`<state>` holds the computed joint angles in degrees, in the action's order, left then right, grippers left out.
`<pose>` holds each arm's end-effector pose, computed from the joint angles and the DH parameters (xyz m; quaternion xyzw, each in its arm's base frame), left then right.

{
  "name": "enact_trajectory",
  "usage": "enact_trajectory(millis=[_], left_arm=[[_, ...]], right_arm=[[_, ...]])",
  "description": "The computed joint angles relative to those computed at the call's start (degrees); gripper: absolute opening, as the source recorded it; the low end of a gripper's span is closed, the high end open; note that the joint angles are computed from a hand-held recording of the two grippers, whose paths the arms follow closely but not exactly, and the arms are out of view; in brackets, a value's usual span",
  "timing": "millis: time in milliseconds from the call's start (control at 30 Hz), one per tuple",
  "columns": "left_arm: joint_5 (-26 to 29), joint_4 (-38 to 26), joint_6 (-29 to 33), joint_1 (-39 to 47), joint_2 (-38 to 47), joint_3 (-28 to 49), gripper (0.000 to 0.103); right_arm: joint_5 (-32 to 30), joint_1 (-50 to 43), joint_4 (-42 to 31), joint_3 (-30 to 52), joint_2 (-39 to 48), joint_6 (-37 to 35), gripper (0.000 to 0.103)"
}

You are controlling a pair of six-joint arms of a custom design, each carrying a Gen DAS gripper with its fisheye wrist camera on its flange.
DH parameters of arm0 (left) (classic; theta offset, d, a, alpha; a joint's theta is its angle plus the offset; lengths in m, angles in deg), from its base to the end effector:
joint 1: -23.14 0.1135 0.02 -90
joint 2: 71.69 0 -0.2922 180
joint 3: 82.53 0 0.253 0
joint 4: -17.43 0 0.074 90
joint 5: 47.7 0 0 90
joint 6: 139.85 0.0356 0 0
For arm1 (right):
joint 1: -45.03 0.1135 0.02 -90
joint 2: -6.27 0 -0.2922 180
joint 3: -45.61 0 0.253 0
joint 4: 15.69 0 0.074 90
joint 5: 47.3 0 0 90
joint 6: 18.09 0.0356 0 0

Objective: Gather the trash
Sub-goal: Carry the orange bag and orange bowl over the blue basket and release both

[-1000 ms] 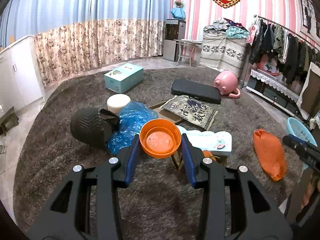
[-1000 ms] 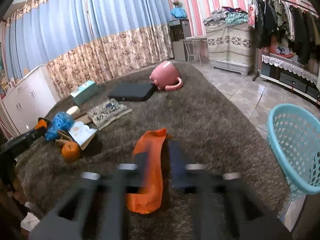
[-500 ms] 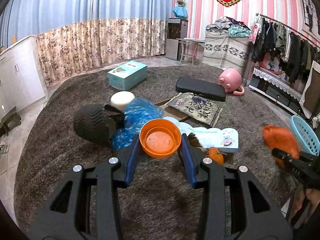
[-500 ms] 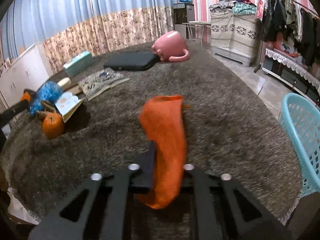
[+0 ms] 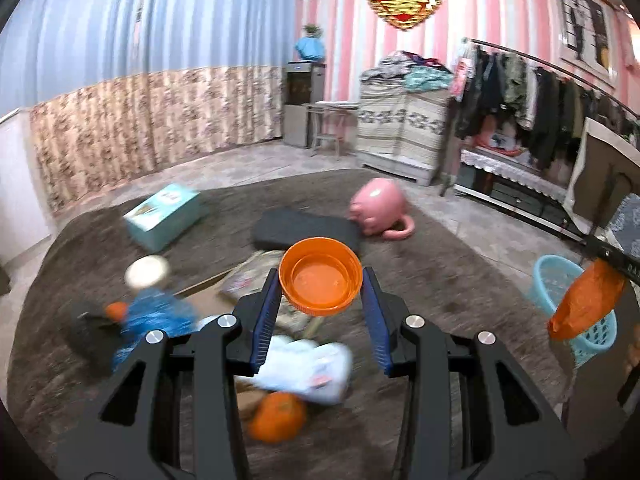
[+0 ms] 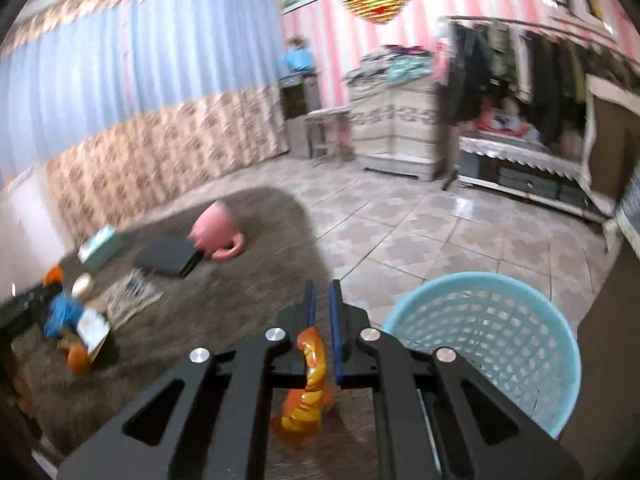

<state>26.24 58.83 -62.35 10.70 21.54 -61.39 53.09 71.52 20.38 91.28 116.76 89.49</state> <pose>0.2046 -0.0350 0.1093 -0.0696 0.8605 0.0127 0.5046 0.2942 0.1394 0.1058 -0.0206 0.8580 0.1181 0.4995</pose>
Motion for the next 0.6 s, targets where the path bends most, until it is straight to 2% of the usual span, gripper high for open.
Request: enact_trajectory(millis=[100,267,600], left_arm=[[-3.0,-3.2,-0.9,-5.9,1.3,4.2,0.04],[-5.8,-6.3,-1.5,-13.4,5.5,11.8,0.04],[-5.5,-10.7,-3.4,-21.4,16.2,25.7,0.04]], right_arm=[[-3.0,-5.4,3.7,-2.0,0.9,1.6,0.005],[-4.6,-10.4,5.1,-3.2,1.1,0.7,0.005],[-8.9,-18.5,7.4,-4.2,4.2,2.2,0.005]])
